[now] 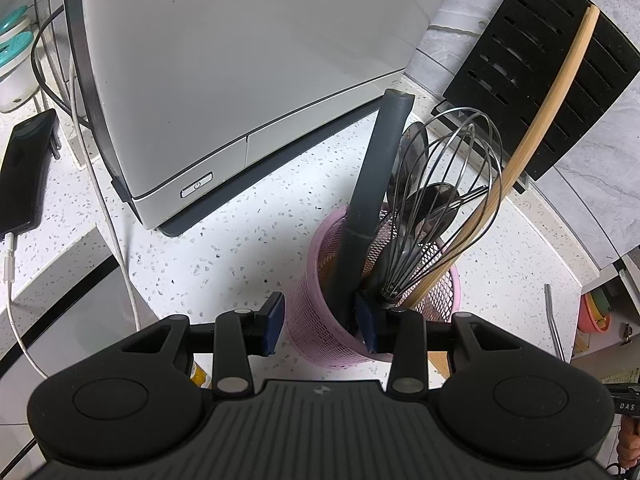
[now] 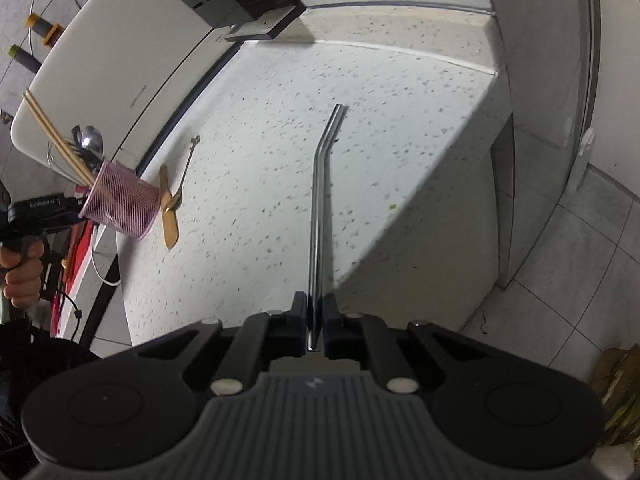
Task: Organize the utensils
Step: 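Lift the metal straw with the right tool toward the pink cup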
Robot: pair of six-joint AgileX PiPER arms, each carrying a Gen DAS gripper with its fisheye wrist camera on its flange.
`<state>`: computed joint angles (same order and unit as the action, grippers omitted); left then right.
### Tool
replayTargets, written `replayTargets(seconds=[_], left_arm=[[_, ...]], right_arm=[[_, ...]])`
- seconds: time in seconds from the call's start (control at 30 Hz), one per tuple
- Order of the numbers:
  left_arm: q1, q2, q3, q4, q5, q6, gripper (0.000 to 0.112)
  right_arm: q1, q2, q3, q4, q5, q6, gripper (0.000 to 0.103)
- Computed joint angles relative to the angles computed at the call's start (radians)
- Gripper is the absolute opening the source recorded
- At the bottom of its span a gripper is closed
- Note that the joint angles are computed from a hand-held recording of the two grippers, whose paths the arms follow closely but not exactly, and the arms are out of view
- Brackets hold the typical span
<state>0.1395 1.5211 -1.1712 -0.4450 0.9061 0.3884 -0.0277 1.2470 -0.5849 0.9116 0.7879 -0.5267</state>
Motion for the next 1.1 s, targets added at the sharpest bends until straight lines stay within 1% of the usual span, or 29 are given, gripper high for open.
replayTargets(seconds=[0.23, 0.3, 0.43, 0.53, 0.63, 0.77, 0.97, 1.1], left_arm=[[-0.001, 0.004, 0.002, -0.001, -0.003, 0.002, 0.046], [-0.006, 0.005, 0.001, 0.006, -0.006, -0.004, 0.046], [-0.007, 0.005, 0.003, 0.005, -0.009, -0.001, 0.046], [0.003, 0.010, 0.001, -0.009, -0.003, 0.010, 0.046], [-0.004, 0.011, 0.000, 0.002, -0.006, -0.001, 0.046], [-0.019, 0.010, -0.002, 0.015, -0.008, -0.011, 0.045], [-0.025, 0.014, -0.003, 0.015, -0.007, -0.013, 0.045], [-0.026, 0.014, -0.004, 0.017, -0.007, -0.018, 0.045]], right_arm=[[-0.001, -0.040, -0.021, 0.087, 0.031, -0.055, 0.004], [0.027, -0.035, -0.036, 0.119, 0.030, -0.056, 0.004], [0.112, -0.022, -0.082, 0.131, -0.001, -0.026, 0.004], [0.194, -0.008, -0.144, 0.046, -0.042, 0.069, 0.004], [0.262, 0.016, -0.228, -0.119, -0.049, 0.197, 0.004], [0.333, 0.068, -0.386, -0.328, 0.023, 0.343, 0.004], [0.463, 0.199, -0.713, -0.603, 0.238, 0.478, 0.004], [0.524, 0.267, -0.878, -0.698, 0.355, 0.505, 0.003]])
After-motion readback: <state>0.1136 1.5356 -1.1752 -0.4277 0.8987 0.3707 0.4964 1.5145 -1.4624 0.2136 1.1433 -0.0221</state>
